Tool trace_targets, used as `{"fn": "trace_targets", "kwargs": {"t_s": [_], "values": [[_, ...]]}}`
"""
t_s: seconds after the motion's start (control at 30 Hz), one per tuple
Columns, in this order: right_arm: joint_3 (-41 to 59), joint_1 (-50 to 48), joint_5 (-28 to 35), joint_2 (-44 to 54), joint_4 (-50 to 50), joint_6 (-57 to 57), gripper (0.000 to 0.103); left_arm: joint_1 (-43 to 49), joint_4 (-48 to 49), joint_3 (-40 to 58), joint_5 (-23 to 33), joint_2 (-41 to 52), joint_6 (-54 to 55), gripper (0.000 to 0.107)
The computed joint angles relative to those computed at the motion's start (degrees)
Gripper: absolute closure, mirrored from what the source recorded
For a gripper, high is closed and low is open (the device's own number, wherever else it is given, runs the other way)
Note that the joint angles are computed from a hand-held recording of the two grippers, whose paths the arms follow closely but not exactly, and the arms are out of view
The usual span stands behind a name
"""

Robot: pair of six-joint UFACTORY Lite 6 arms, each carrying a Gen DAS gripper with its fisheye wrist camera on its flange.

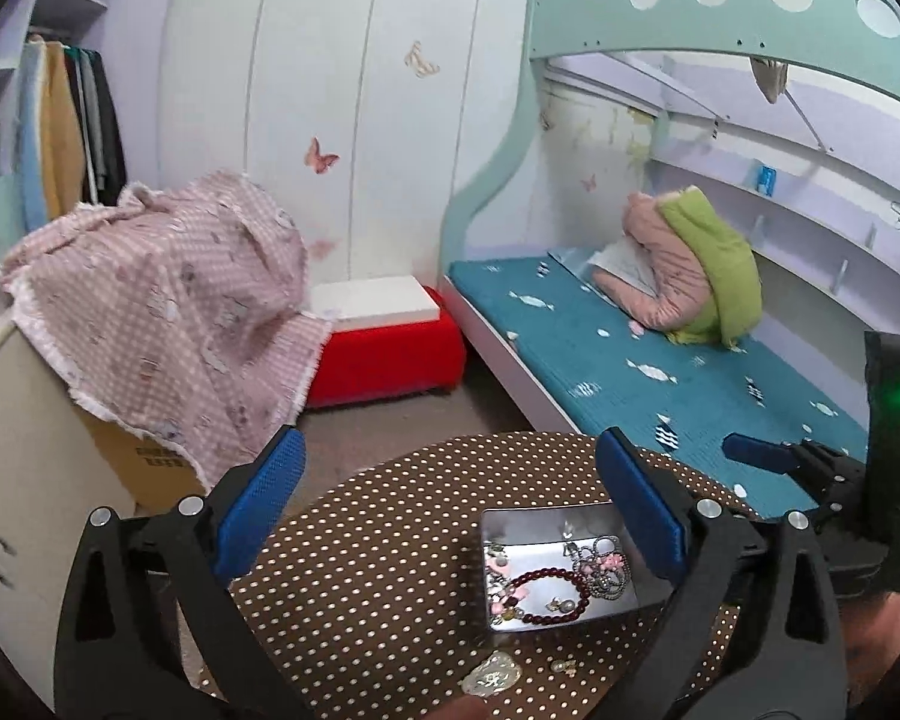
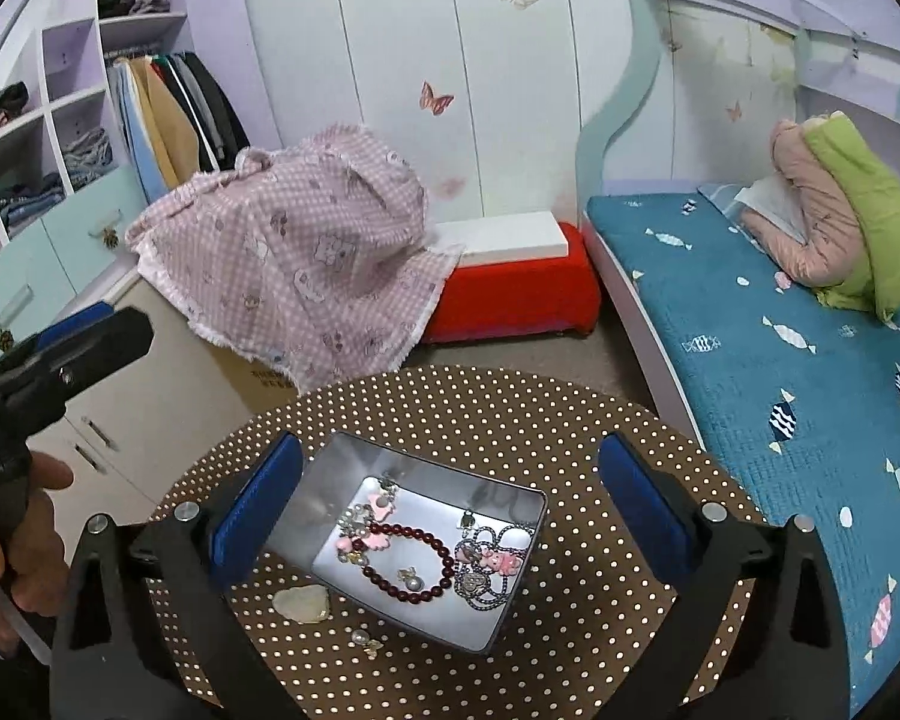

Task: Organize jewelry
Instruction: 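Withdraw both tools from the box toward the pale jade stone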

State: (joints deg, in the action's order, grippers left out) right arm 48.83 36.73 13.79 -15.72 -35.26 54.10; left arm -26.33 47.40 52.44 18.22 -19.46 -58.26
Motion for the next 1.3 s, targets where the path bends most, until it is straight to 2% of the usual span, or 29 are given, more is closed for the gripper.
{"fn": "trace_targets", "kwargs": {"t_s": [0.33, 0.53, 0.93, 1.17, 1.3], "values": [[-0.78, 8.1, 7.09, -7.69, -12.08, 13.01, 0.008, -8.32, 7.17, -3.46, 11.56, -11.54, -7.47, 0.01], [-1.67, 16.85, 17.12, -13.18, -21.58, 23.09, 0.008, -13.26, 7.63, -6.58, 17.88, -18.8, -9.15, 0.01], [-4.31, 31.09, 32.79, -20.46, -28.43, 33.33, 0.008, -19.5, 6.37, -13.34, 25.95, -28.57, -10.77, 0.01], [-7.78, 39.43, 41.84, -24.11, -30.62, 40.56, 0.008, -21.42, 5.46, -17.92, 27.85, -32.53, -12.38, 0.01], [-10.71, 42.44, 44.61, -26.13, -30.51, 44.2, 0.008, -22.37, 5.16, -20.49, 28.63, -34.04, -13.08, 0.01]]}}
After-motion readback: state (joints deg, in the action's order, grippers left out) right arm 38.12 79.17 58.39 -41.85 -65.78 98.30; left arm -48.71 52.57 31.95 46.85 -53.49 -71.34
